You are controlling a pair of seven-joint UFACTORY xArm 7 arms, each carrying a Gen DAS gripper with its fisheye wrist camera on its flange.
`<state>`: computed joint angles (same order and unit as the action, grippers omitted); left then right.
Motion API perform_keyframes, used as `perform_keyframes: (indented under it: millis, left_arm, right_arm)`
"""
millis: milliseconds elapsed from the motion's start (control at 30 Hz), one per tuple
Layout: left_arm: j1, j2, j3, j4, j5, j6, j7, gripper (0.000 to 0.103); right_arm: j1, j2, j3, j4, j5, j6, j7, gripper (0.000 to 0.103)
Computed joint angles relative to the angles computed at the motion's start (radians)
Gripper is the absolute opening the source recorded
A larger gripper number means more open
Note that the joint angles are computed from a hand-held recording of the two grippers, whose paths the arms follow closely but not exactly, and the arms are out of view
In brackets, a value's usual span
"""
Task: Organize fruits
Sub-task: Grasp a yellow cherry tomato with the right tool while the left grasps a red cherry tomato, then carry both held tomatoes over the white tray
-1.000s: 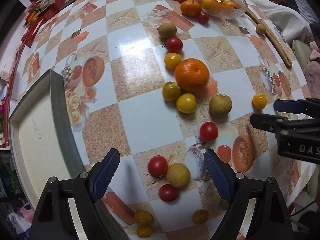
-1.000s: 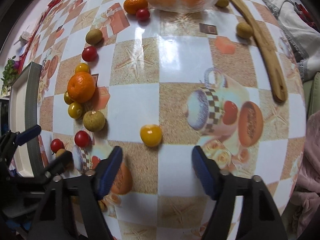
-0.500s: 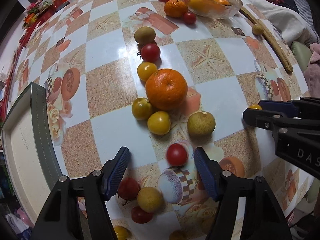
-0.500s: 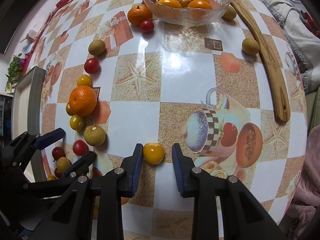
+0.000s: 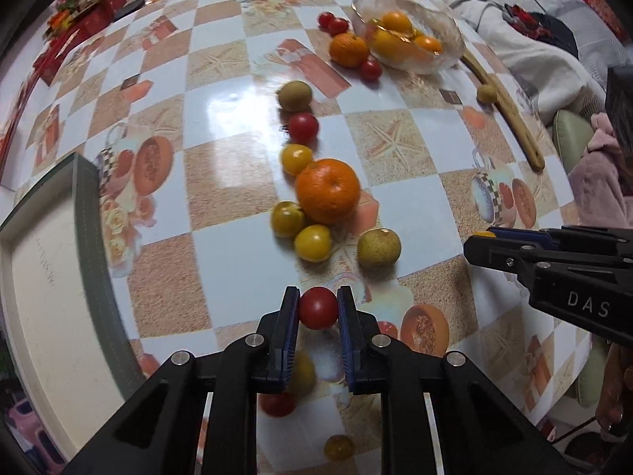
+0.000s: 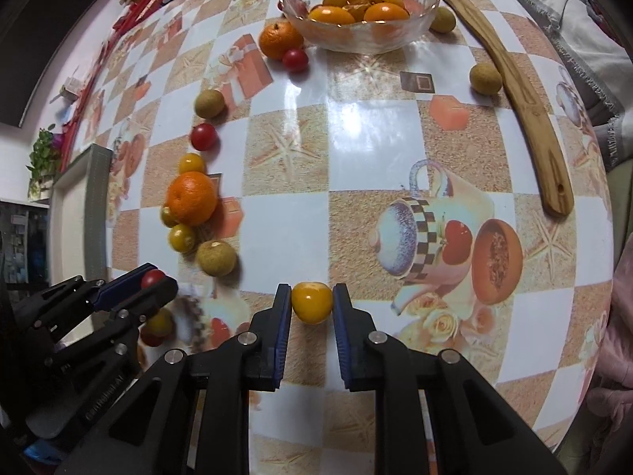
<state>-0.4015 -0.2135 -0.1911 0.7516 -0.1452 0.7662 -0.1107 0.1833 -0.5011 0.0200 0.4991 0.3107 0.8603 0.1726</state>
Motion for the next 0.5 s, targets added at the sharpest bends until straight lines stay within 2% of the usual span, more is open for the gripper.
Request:
perform_keyframes:
  millis: [233,333,500]
  left_arm:
    - [0.051,-0.095,0.050,-0.051,0.005,0.010,0.022,0.021]
    - [0.111,-0.196,0.132,-0.123,0.004,0.036,0.123,0.021]
    - [0.203,-0.281,0.161,-0.173,0.026,0.065,0.147,0.021]
  right_arm:
    - [0.038,-0.037,0.021,0.037,0.013,0.035,0.008,0.023]
    - [0.065,0.001,0.044,0.084,0.022,0.030,0.026,0.023]
    - [0.116,0.083,0.080,0.170,0.037,0.013,0.036,0.023]
